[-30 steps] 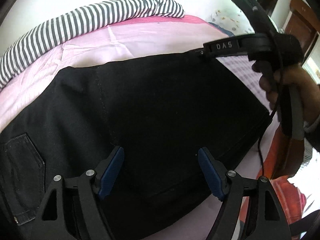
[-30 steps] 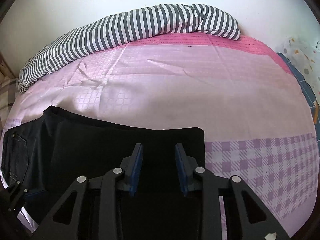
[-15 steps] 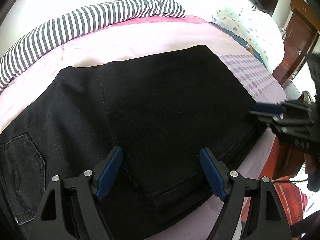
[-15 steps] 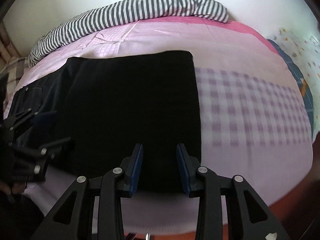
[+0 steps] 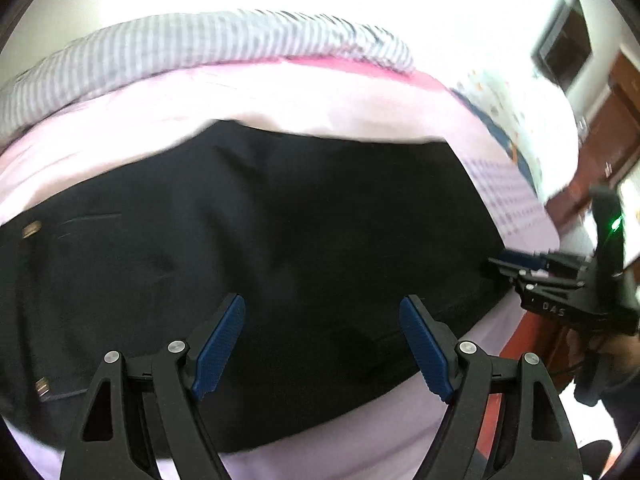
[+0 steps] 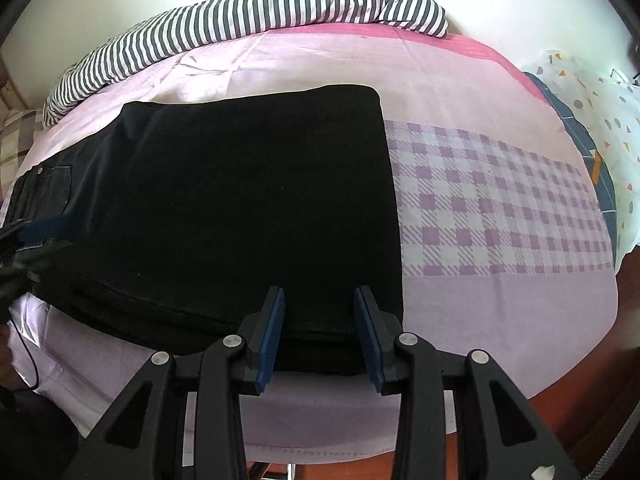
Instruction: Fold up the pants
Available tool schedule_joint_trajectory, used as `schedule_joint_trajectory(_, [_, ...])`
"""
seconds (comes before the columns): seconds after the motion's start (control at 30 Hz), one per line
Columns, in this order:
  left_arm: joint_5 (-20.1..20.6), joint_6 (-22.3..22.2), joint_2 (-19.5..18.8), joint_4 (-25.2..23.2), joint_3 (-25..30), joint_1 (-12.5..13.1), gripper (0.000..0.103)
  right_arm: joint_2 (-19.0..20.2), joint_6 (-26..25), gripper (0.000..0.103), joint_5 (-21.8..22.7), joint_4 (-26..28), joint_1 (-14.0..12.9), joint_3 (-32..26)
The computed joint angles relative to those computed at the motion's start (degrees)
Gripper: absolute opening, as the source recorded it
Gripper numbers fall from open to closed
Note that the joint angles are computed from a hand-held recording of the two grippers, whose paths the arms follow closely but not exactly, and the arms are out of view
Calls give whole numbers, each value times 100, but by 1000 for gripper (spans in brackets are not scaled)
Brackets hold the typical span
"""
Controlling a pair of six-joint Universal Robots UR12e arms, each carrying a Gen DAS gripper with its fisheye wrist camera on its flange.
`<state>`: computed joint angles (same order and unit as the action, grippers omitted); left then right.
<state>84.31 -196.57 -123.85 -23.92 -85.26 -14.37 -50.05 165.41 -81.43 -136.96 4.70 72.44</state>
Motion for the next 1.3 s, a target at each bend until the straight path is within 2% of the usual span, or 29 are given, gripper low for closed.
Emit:
schedule_joint_trajectory(0.13, [160, -557, 445, 343, -624, 254, 80, 0, 4, 35, -2, 17, 3, -4])
schedule_joint_trajectory(0.33, [739, -1499, 1162, 833, -1626, 616, 80, 34, 75, 36, -112, 135, 28, -92])
schedule_joint_trajectory(0.4, [743, -1845, 1340, 968, -1911, 730, 80, 49, 105, 36, -170, 209, 44, -140])
schedule_joint_trajectory(0.53, [384, -2537, 1533, 1176, -2334, 948, 80, 99, 183, 37, -227, 379, 56, -264])
schedule_joint_trajectory(0.67, [189, -2945, 1584, 1281, -2545, 1061, 80, 141, 260, 39, -322, 482, 82, -363])
schedule_joint_trajectory(1.1, [-446, -3593, 1518, 1868, -2771, 1269, 80, 256, 443, 44, -617, 707, 123, -599])
schedule_joint_trajectory(1.3, [-893, -4238, 1471, 2263, -2959, 1476, 80, 303, 511, 50, -660, 810, 126, -698])
